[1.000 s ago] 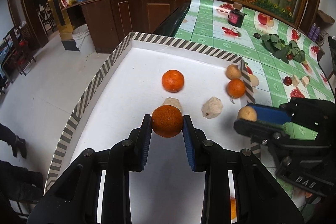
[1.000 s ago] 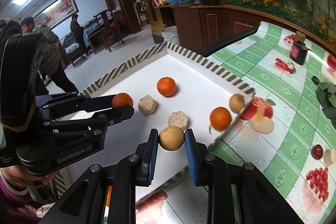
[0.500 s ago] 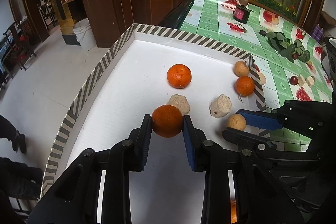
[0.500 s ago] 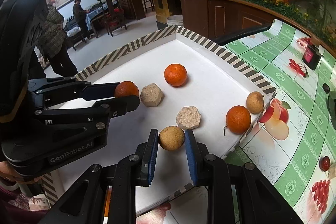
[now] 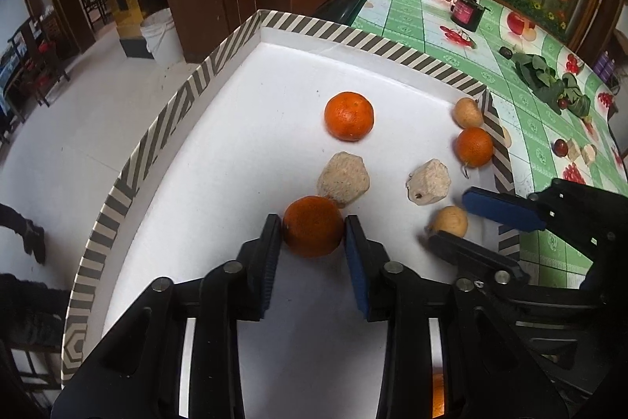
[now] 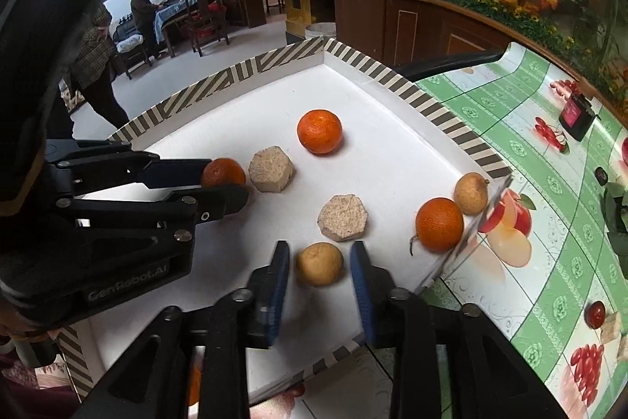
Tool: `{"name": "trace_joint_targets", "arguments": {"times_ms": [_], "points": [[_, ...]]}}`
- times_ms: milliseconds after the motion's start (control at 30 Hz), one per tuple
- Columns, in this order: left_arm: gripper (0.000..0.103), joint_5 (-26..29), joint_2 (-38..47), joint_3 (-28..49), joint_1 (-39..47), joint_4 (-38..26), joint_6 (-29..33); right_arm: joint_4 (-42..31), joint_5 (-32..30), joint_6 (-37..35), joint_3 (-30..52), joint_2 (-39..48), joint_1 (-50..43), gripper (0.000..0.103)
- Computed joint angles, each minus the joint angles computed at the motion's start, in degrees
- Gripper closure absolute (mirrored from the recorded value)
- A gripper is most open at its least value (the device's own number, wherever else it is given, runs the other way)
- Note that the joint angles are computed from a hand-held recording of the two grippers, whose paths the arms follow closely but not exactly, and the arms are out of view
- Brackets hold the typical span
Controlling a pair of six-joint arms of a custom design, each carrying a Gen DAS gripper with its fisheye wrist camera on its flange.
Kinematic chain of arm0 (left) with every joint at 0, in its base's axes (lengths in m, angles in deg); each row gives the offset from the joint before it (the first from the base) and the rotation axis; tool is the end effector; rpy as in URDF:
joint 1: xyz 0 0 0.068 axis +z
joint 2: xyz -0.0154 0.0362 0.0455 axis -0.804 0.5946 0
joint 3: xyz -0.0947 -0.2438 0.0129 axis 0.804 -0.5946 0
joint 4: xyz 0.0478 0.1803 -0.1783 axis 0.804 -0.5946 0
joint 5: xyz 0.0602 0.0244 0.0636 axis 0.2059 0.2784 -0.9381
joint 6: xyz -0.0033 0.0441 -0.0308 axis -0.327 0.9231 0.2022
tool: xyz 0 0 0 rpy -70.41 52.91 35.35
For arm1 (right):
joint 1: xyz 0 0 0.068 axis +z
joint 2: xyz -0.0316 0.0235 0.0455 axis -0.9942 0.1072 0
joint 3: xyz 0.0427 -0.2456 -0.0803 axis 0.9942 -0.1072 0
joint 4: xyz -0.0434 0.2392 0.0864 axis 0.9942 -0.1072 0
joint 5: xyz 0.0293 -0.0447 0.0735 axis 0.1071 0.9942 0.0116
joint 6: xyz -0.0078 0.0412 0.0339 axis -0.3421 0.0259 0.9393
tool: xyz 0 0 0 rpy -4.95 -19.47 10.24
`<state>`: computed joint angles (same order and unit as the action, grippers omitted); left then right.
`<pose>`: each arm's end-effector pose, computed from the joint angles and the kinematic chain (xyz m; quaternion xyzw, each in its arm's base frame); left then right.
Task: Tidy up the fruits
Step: 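Release the orange into the tray with the left tool while the right releases its fruit, then move both open tools back toward the remaining items on the tablecloth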
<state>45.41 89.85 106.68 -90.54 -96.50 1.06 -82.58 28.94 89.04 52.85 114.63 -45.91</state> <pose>0.2470 -0.1795 0.1514 0.1412 0.9515 -0.0548 0.2678 0.2382 0.1787 0.1122 -0.1671 0.9328 0.0717 0.3110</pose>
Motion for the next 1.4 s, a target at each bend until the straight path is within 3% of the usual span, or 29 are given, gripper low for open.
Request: {"name": "trace_joint_targets", "arguments": {"times_ms": [400, 733, 1000, 1033, 1067, 1133, 1233, 1400], "points": [[0.066, -6.39, -4.37, -1.48, -4.58, 0.57, -3.59, 4.00, -0.03, 5.46, -10.83, -15.49, -0.61, 0.069], [0.067, -8.60, -5.14, 1.32, -13.42, 0.77, -6.00, -0.66, 2.01, 8.90, -19.04, -30.46, -3.92, 0.069], [0.067, -9.12, 0.17, 6.88, -20.42, 1.06, -7.25, -9.49, 1.43, 8.48, -25.27, -46.16, -10.22, 0.068], [0.061, -9.20, 0.91, 7.73, -21.23, 0.87, -7.27, -11.11, 1.30, 8.28, -26.01, -48.61, -11.11, 0.068], [0.049, -9.17, 1.42, 8.19, -21.84, 0.97, -7.35, -12.93, 1.43, 7.93, -26.64, -51.06, -11.89, 0.068], [0.040, -8.58, 2.34, 9.21, -23.22, 1.71, -7.40, -16.59, 1.43, 7.08, -27.35, -55.20, -13.51, 0.068], [0.040, -9.30, 4.20, 11.31, -25.08, 1.50, -7.23, -23.10, -0.20, 5.36, -28.76, -63.36, -17.37, 0.068], [0.040, -9.68, 8.16, 15.28, -27.24, 0.41, -7.35, -33.20, -8.17, -1.23, -30.51, -74.68, -30.90, 0.068]]}}
